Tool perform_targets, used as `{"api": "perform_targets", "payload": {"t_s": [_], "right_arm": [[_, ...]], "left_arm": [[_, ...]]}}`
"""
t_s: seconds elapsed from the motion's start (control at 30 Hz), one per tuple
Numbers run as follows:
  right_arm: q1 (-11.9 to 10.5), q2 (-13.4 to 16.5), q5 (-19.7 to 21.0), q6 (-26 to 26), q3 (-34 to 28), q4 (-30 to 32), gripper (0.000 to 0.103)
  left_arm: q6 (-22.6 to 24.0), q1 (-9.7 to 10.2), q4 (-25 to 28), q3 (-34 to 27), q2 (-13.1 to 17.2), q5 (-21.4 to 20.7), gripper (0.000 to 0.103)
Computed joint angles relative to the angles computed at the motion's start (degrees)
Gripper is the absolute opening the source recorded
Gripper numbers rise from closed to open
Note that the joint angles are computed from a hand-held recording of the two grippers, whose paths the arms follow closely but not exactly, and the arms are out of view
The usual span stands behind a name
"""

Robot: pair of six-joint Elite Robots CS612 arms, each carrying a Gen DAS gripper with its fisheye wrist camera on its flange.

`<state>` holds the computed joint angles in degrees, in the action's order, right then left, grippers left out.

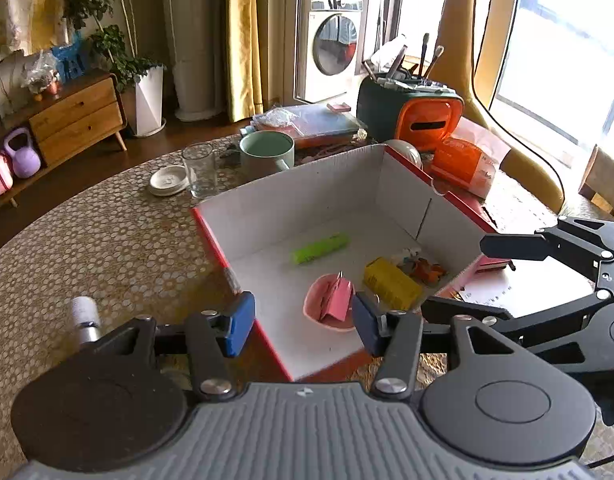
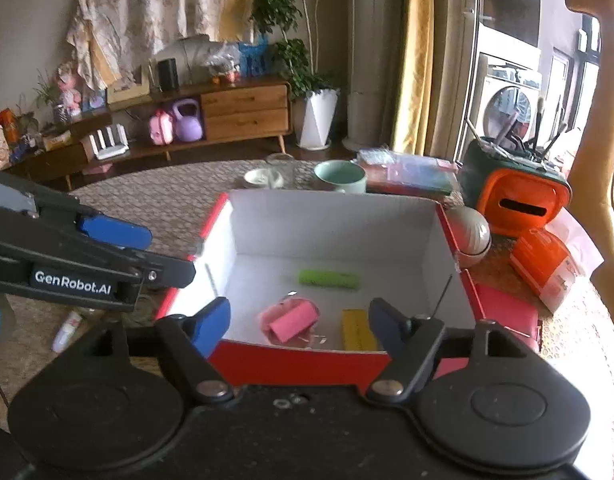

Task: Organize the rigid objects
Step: 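Withdraw both tools from the box back toward the table items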

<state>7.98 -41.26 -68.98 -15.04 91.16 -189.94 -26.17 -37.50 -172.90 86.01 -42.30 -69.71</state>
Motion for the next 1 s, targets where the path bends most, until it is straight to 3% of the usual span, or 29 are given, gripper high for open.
{"api": "perform_targets", "payload": {"t_s": [0.27, 0.33, 0.57, 0.8, 1.0], "right_arm": [[0.7, -1.1, 2.0, -1.2, 2.5, -3.6, 0.086], [0.8, -1.3, 3.1, -0.9, 3.0, -4.5, 0.09], [1.6, -1.5, 7.1, -1.0, 4.6, -6.6, 0.102], [2.9, -1.3, 9.9, -1.5, 5.9, -6.9, 0.103], [4.6, -1.0, 8.7, -2.8, 6.2, -6.5, 0.103]], "left_arm": [[-1.4, -0.86, -5.4, 6.5, -3.1, 2.0, 0.059], [-1.9, -1.05, -6.4, 7.9, -3.8, 2.5, 0.067], [-4.9, -1.58, -9.7, 12.9, -5.7, 5.1, 0.072], [-7.3, -1.78, -11.9, 17.3, -7.0, 8.1, 0.075], [-10.9, -1.18, -14.2, 20.9, -7.7, 8.4, 0.08]]}}
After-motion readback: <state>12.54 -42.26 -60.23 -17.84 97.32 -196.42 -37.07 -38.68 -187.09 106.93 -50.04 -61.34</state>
